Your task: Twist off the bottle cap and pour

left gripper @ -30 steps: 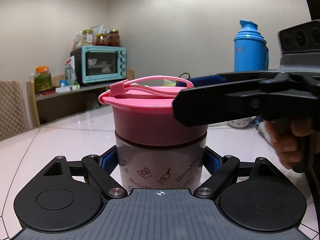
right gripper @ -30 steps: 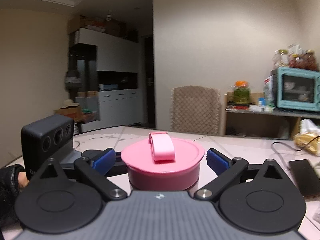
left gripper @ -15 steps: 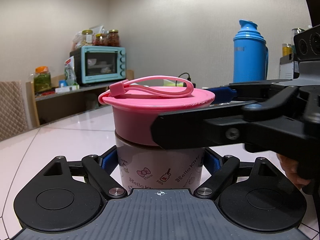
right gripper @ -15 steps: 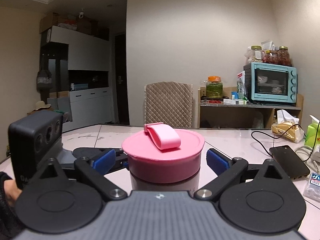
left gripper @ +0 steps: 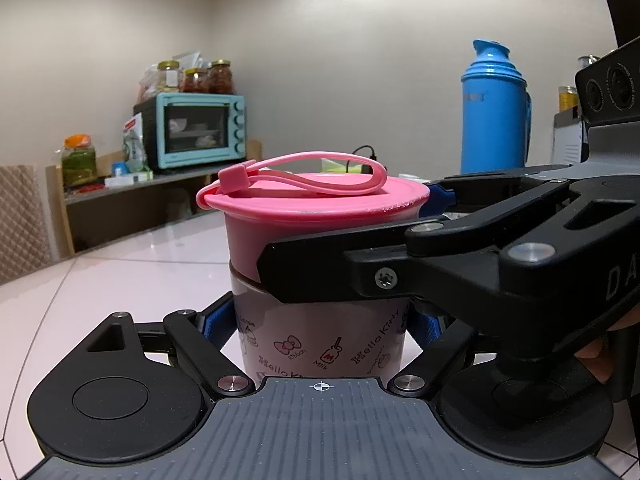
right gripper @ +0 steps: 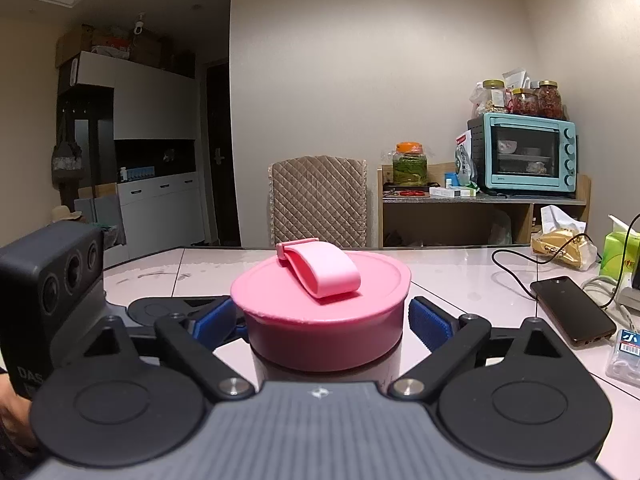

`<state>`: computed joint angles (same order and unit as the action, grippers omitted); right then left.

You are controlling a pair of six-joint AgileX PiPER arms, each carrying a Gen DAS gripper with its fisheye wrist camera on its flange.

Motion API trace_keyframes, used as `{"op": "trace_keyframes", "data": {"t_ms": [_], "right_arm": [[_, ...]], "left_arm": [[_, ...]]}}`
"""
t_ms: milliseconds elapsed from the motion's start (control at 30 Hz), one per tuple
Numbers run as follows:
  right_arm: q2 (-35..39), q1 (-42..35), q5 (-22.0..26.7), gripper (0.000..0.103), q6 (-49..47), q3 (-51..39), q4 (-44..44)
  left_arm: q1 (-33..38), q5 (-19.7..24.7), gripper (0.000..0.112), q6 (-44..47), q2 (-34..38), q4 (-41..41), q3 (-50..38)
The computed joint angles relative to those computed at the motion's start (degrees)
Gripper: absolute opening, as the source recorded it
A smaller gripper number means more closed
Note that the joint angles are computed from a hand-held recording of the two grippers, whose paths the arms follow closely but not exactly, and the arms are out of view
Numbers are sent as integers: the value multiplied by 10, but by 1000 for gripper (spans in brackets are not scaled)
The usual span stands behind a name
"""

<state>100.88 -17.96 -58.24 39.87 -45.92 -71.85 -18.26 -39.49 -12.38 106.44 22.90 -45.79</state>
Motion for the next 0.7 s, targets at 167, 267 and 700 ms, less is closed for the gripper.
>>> {"op": "trace_keyframes", "data": {"t_ms": [167,267,700], "right_arm": [[-6,10,14,86,-17,10,20],[-10,12,16,86,-23,16,26],[37,-26,-51,85,2,-46,-69]], "left_arm": [[0,0,90,-3,0,4,-1],[1,0,90,-4,0,5,-1],[1,-1,90,-4,-1,5,1]]}}
